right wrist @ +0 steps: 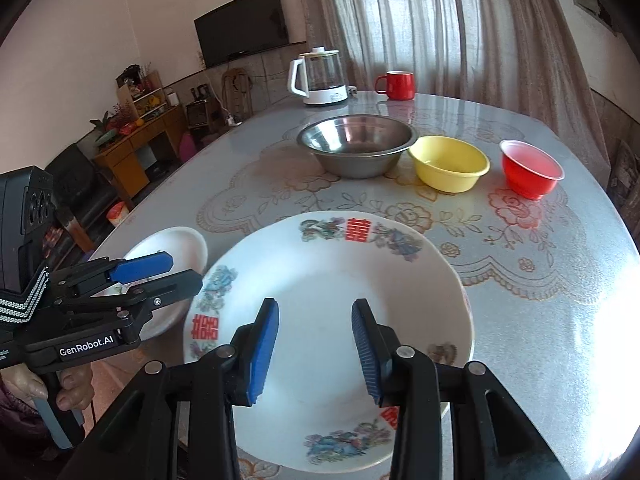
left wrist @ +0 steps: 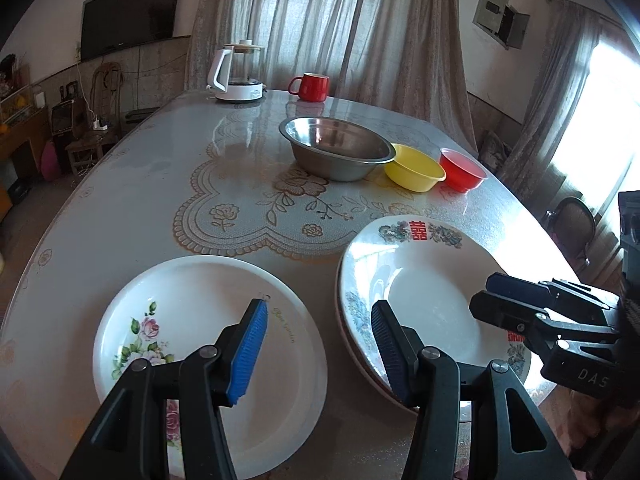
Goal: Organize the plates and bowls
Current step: 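Move both tools to the pink-rose plate and grasp its rim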
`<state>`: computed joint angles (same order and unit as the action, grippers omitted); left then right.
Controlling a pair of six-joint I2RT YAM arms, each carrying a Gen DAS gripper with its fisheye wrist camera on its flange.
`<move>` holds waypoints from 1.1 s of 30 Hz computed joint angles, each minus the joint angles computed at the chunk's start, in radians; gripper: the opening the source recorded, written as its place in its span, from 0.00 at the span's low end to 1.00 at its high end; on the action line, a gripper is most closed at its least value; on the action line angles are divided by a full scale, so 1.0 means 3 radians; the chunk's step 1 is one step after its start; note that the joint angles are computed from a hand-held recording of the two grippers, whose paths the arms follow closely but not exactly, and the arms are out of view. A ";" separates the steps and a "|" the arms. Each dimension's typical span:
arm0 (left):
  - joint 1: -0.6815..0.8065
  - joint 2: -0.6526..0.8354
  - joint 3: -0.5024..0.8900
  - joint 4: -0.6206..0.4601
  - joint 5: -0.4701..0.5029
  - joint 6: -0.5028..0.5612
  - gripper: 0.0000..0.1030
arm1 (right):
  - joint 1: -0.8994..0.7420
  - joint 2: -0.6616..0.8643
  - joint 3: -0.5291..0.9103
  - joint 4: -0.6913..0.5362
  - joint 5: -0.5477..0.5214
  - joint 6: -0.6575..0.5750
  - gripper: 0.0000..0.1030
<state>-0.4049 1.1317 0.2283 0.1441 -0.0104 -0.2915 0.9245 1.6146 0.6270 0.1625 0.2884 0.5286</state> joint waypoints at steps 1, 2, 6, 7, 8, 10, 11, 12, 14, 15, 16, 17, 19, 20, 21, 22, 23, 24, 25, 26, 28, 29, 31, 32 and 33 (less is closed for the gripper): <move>0.0074 -0.0082 -0.0026 -0.0031 0.0023 0.0012 0.53 | 0.0006 0.0036 0.0038 0.0016 -0.0049 -0.0021 0.37; 0.0153 -0.0155 -0.0043 -0.0067 0.0052 0.0033 0.53 | 0.0010 0.0068 0.0069 0.0047 -0.0099 -0.0049 0.37; 0.0495 -0.0335 -0.0093 -0.0167 0.0173 0.0101 0.53 | 0.0037 0.0228 0.0229 0.0112 -0.0252 -0.0141 0.37; 0.0586 -0.0355 -0.0106 -0.0181 0.0213 0.0122 0.53 | 0.0052 0.0269 0.0273 0.0119 -0.0284 -0.0169 0.36; 0.0666 -0.0369 -0.0122 -0.0182 0.0240 0.0137 0.53 | 0.0073 0.0307 0.0316 0.0120 -0.0303 -0.0193 0.36; 0.0836 -0.0409 -0.0169 -0.0186 0.0303 0.0183 0.53 | 0.0102 0.0399 0.0406 0.0118 -0.0366 -0.0238 0.36; 0.0918 -0.0425 -0.0189 -0.0193 0.0340 0.0203 0.53 | 0.0117 0.0447 0.0451 0.0114 -0.0391 -0.0245 0.35; 0.1007 -0.0440 -0.0208 -0.0203 0.0382 0.0229 0.53 | 0.0130 0.0493 0.0497 0.0107 -0.0418 -0.0253 0.35; 0.1176 -0.0472 -0.0249 -0.0224 0.0459 0.0289 0.53 | 0.0148 0.0546 0.0558 0.0101 -0.0480 -0.0285 0.35; 0.1254 -0.0495 -0.0270 -0.0235 0.0496 0.0313 0.53 | 0.0163 0.0583 0.0602 0.0090 -0.0508 -0.0301 0.35; 0.1325 -0.0512 -0.0291 -0.0244 0.0529 0.0336 0.53 | 0.0176 0.0616 0.0645 0.0076 -0.0541 -0.0320 0.35; 0.1391 -0.0530 -0.0307 -0.0258 0.0551 0.0360 0.53 | 0.0192 0.0646 0.0685 0.0063 -0.0572 -0.0343 0.35; 0.1504 -0.0571 -0.0339 -0.0290 0.0576 0.0397 0.53 | 0.0227 0.0695 0.0751 0.0032 -0.0615 -0.0388 0.35; 0.1566 -0.0583 -0.0346 -0.0318 0.0590 0.0422 0.53 | 0.0242 0.0720 0.0782 0.0016 -0.0633 -0.0404 0.35; 0.1644 -0.0604 -0.0357 -0.0348 0.0621 0.0449 0.53 | 0.0252 0.0742 0.0808 0.0005 -0.0656 -0.0415 0.35; 0.1717 -0.0630 -0.0379 -0.0356 0.0656 0.0464 0.53 | 0.0259 0.0754 0.0822 0.0002 -0.0675 -0.0417 0.35; 0.1809 -0.0659 -0.0398 -0.0378 0.0699 0.0482 0.53 | 0.0247 0.0774 0.0851 -0.0009 -0.0710 -0.0422 0.35; 0.1903 -0.0674 -0.0414 -0.0396 0.0746 0.0501 0.53 | 0.0238 0.0801 0.0890 -0.0028 -0.0747 -0.0414 0.35; 0.2002 -0.0652 -0.0419 -0.0403 0.0818 0.0538 0.53 | 0.0221 0.0824 0.0927 -0.0050 -0.0785 -0.0405 0.35; 0.2112 -0.0617 -0.0420 -0.0411 0.0915 0.0595 0.53 | 0.0199 0.0855 0.0971 -0.0063 -0.0820 -0.0400 0.35; 0.2315 -0.0529 -0.0428 -0.0398 0.1080 0.0663 0.51 | 0.0174 0.0893 0.1042 -0.0088 -0.0889 -0.0406 0.35; 0.2396 -0.0483 -0.0433 -0.0384 0.1148 0.0711 0.51 | 0.0159 0.0924 0.1090 -0.0111 -0.0941 -0.0421 0.35; 0.2476 -0.0437 -0.0456 -0.0358 0.1197 0.0763 0.50 | 0.0142 0.0982 0.1193 -0.0195 -0.0991 -0.0443 0.35; 0.2472 -0.0439 -0.0472 -0.0352 0.1205 0.0771 0.49 | 0.0132 0.1013 0.1244 -0.0230 -0.1013 -0.0468 0.35; 0.2470 -0.0457 -0.0489 -0.0359 0.1216 0.0789 0.48 | 0.0127 0.1036 0.1291 -0.0264 -0.1025 -0.0486 0.35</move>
